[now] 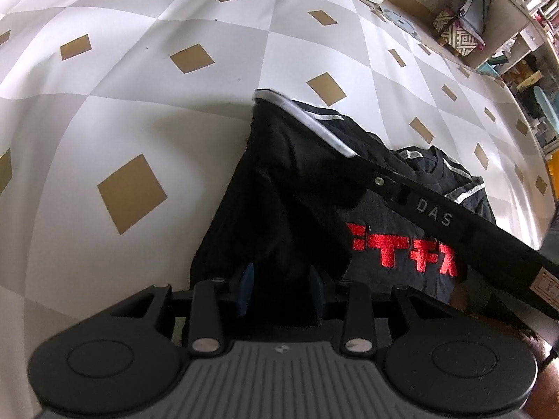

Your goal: Fold clothes

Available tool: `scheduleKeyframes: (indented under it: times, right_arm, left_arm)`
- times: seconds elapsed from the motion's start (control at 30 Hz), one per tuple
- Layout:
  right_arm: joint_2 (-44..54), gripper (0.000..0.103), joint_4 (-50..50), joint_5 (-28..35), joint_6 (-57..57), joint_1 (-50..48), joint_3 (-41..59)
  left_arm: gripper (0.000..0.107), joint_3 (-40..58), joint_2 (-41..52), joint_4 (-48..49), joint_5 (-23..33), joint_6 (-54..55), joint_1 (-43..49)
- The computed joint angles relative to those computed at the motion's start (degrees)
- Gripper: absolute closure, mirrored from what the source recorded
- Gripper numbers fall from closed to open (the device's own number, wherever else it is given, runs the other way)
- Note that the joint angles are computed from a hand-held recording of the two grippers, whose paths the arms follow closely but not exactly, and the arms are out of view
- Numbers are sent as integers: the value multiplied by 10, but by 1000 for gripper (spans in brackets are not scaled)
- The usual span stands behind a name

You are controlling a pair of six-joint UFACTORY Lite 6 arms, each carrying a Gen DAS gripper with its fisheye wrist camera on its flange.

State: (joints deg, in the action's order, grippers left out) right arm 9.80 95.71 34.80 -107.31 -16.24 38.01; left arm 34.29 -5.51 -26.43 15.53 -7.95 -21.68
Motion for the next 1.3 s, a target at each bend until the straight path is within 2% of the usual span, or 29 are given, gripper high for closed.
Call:
scheduleKeyframes:
  times: [0.13,0.27,0.37,0.4,0.47,0.53,0.73,0.9,1.07,1.3]
  right_arm:
    - [-18,94,-33,-57,75,-12,-2]
    - [-33,92,-64,-78,115,-13,-8]
    - [-59,85,-24,-94,77,1,-24]
    - [-68,77,-4,-97,58,4,-29]
    - [-81,74,37,-103,16,9,-34]
    - [-89,71,61,-98,-15,10,-32]
    - [-61,67,-2,-15,6,14,9]
    - [-20,65,66,-42,-73,77,18]
    - [18,65,177,-85,-194,131,25]
    - [84,62,312,-105,-305,159,48]
  left_arm:
    - [73,1,2,-4,-3,-4,1]
    - [73,5,8,1,-5,-18,1]
    - [73,5,8,5,-4,-21,0]
    - [72,3,6,1,-4,-18,2]
    - [72,0,3,-18,-3,-3,8]
    - [72,-6,-1,-53,-2,26,16]
    - [72,-14,-9,-61,-2,25,23]
    - [72,-18,-15,-25,-4,-17,18]
    - [72,-18,-15,-23,-2,-25,20]
    - [72,-14,-13,13,-2,-72,13]
